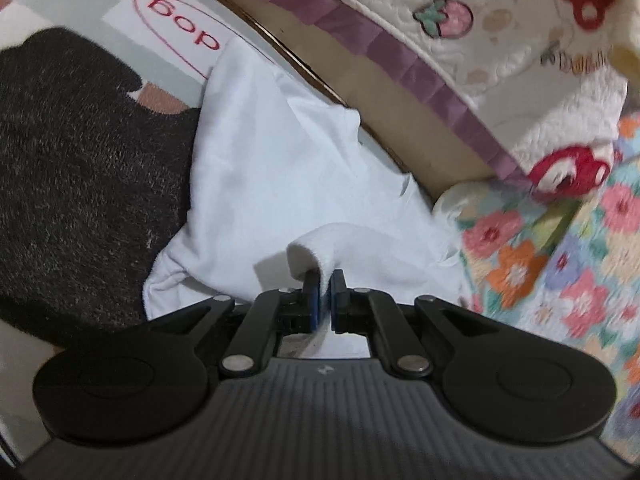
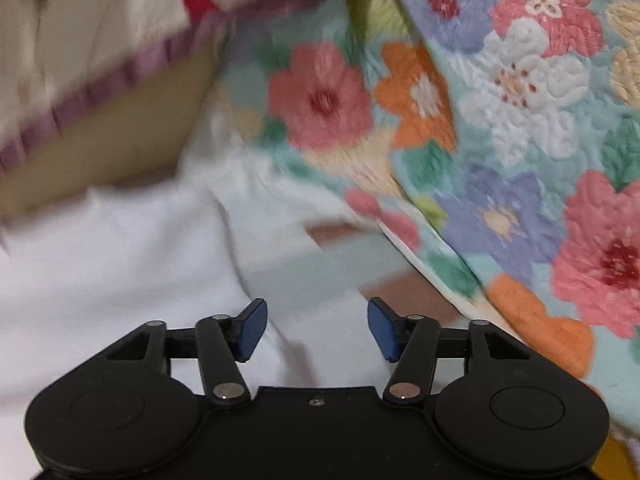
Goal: Fold clothes
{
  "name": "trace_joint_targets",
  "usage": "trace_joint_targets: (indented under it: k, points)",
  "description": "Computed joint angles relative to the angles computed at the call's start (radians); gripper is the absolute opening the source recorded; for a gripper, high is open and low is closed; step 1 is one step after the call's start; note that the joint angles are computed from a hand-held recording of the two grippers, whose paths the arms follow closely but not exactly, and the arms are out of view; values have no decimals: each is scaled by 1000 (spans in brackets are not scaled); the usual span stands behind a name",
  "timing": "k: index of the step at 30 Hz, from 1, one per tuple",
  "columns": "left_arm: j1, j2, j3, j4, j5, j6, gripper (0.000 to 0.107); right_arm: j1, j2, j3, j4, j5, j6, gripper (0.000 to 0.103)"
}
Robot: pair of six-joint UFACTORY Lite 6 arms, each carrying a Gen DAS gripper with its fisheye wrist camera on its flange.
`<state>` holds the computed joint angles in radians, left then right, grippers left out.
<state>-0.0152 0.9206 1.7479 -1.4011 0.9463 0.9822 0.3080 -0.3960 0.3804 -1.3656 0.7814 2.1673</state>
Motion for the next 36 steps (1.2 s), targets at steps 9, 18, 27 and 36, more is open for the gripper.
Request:
trace_joint_targets:
  k: [9, 18, 27, 36]
  points:
    - [-6, 1, -5, -4, 8, 43, 3, -439, 681, 778, 535, -503, -830, 35]
    - [-35, -11, -9, 16, -93, 97, 22, -453, 1044, 1202, 895, -220, -1200, 48]
    - [-64, 22, 13, -111, -169, 245, 25, -433, 959, 1158, 839, -363, -1291, 46]
    - [-47, -34, -78, -84, -58, 327, 2, -438, 1177, 1461, 973, -67, -1360, 47]
